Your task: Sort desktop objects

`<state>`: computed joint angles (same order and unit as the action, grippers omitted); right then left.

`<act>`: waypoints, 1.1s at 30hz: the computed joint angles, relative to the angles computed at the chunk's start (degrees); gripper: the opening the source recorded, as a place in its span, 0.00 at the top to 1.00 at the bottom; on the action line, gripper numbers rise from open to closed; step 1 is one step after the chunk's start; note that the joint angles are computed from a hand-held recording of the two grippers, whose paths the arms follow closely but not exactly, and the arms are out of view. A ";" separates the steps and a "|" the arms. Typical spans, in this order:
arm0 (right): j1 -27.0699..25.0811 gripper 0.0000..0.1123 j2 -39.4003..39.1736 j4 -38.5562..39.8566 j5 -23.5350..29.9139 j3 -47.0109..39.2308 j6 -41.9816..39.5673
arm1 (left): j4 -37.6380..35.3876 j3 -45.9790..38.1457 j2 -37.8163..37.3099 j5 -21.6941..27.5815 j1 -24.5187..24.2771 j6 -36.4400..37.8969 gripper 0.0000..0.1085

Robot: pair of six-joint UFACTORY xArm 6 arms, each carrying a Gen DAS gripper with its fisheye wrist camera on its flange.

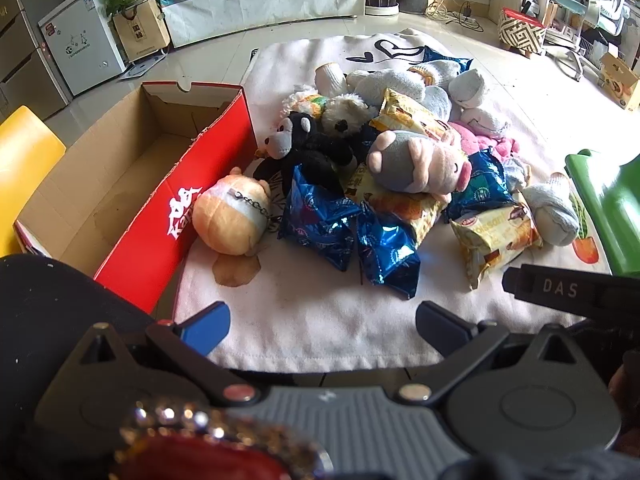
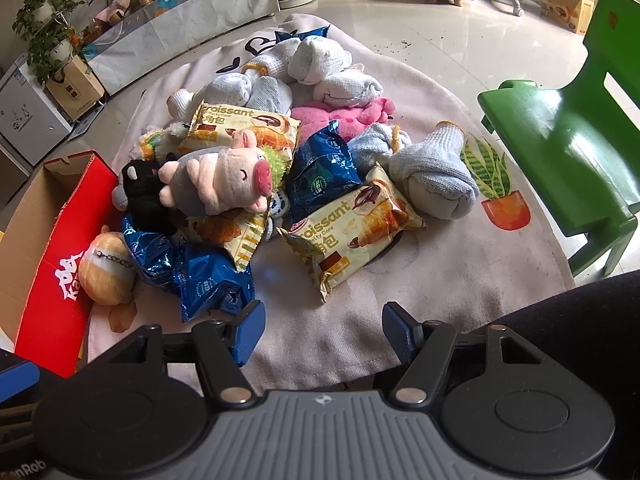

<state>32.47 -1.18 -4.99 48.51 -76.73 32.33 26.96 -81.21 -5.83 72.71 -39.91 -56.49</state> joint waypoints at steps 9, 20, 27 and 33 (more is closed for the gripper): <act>-0.35 0.42 0.46 1.44 1.62 -0.94 -0.98 | -0.69 -0.92 1.45 0.09 0.76 0.26 0.06; -0.84 0.42 0.81 2.96 2.67 -1.70 -1.39 | -1.35 -2.89 3.85 0.20 1.51 1.18 0.06; -1.13 0.42 1.06 3.81 2.97 -1.99 -1.55 | -1.86 -3.61 4.82 0.19 2.10 1.18 0.06; -1.21 0.42 1.11 4.11 2.88 -1.99 -1.65 | -1.75 -4.04 5.40 -0.11 2.22 1.17 0.06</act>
